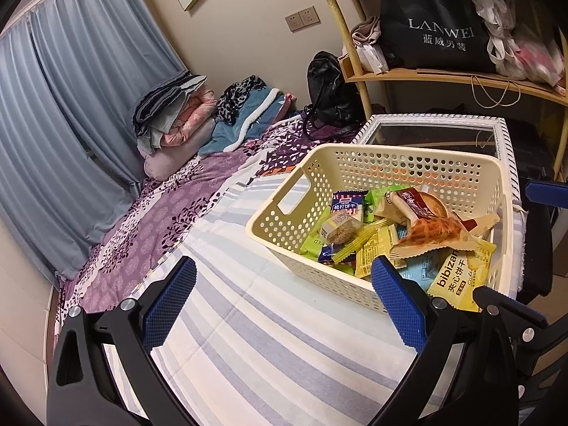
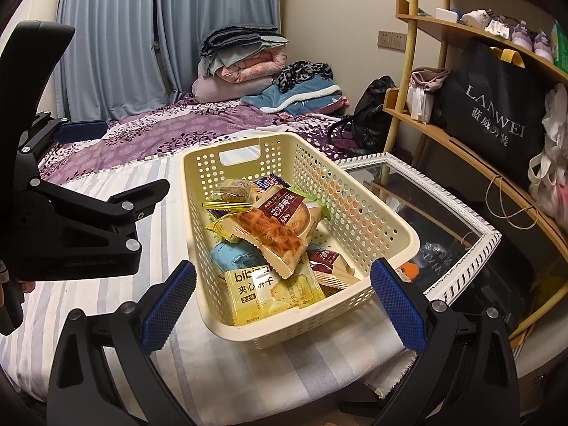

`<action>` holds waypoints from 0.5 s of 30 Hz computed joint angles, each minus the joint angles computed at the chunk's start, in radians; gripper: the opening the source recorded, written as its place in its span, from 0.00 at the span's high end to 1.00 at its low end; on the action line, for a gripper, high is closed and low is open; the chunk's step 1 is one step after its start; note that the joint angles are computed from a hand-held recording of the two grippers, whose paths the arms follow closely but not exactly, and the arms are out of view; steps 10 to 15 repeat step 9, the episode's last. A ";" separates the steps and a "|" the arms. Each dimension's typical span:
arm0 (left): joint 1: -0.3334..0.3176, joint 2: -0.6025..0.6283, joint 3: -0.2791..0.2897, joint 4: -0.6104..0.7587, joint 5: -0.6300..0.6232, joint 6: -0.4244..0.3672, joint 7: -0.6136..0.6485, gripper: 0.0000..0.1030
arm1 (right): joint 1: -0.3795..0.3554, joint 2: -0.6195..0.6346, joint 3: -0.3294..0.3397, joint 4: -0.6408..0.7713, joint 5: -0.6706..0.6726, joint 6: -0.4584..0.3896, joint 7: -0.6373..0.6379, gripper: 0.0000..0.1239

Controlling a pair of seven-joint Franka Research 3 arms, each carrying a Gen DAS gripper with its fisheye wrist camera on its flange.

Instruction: Organize snacks

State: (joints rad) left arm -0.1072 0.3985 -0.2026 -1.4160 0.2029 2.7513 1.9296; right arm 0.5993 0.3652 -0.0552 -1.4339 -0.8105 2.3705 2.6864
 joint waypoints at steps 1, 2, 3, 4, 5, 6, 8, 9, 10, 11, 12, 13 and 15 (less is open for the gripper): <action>0.000 0.002 -0.001 0.005 -0.001 -0.007 0.002 0.03 | 0.000 0.000 0.000 0.000 0.000 0.000 0.000 0.21; 0.001 0.003 -0.001 0.006 -0.002 -0.013 0.003 0.03 | 0.000 0.000 0.000 0.001 0.000 0.000 -0.001 0.21; 0.003 0.003 -0.003 0.008 -0.006 -0.018 0.005 0.03 | 0.001 0.003 0.001 0.004 0.001 -0.002 -0.002 0.21; 0.004 0.005 -0.005 0.012 -0.012 -0.025 0.007 0.03 | 0.001 0.006 0.001 0.009 0.003 -0.003 -0.006 0.21; 0.005 0.004 -0.005 0.013 -0.016 -0.030 0.006 0.03 | 0.002 0.008 0.001 0.012 0.004 -0.004 -0.009 0.21; 0.008 0.004 -0.006 0.012 -0.022 -0.034 0.005 0.03 | 0.004 0.011 0.002 0.017 0.006 -0.006 -0.012 0.21; 0.013 0.004 -0.008 0.015 -0.034 -0.045 0.005 0.03 | 0.007 0.019 0.004 0.030 0.013 -0.008 -0.025 0.21; 0.017 0.002 -0.007 0.014 -0.042 -0.050 0.003 0.03 | 0.009 0.019 0.002 0.029 0.014 -0.008 -0.025 0.21; 0.017 0.002 -0.007 0.014 -0.042 -0.050 0.003 0.03 | 0.009 0.019 0.002 0.029 0.014 -0.008 -0.025 0.21; 0.017 0.002 -0.007 0.014 -0.042 -0.050 0.003 0.03 | 0.009 0.019 0.002 0.029 0.014 -0.008 -0.025 0.21; 0.017 0.002 -0.007 0.014 -0.042 -0.050 0.003 0.03 | 0.009 0.019 0.002 0.029 0.014 -0.008 -0.025 0.21; 0.017 0.002 -0.007 0.014 -0.042 -0.050 0.003 0.03 | 0.009 0.019 0.002 0.029 0.014 -0.008 -0.025 0.21; 0.017 0.002 -0.007 0.014 -0.042 -0.050 0.003 0.03 | 0.009 0.019 0.002 0.029 0.014 -0.008 -0.025 0.21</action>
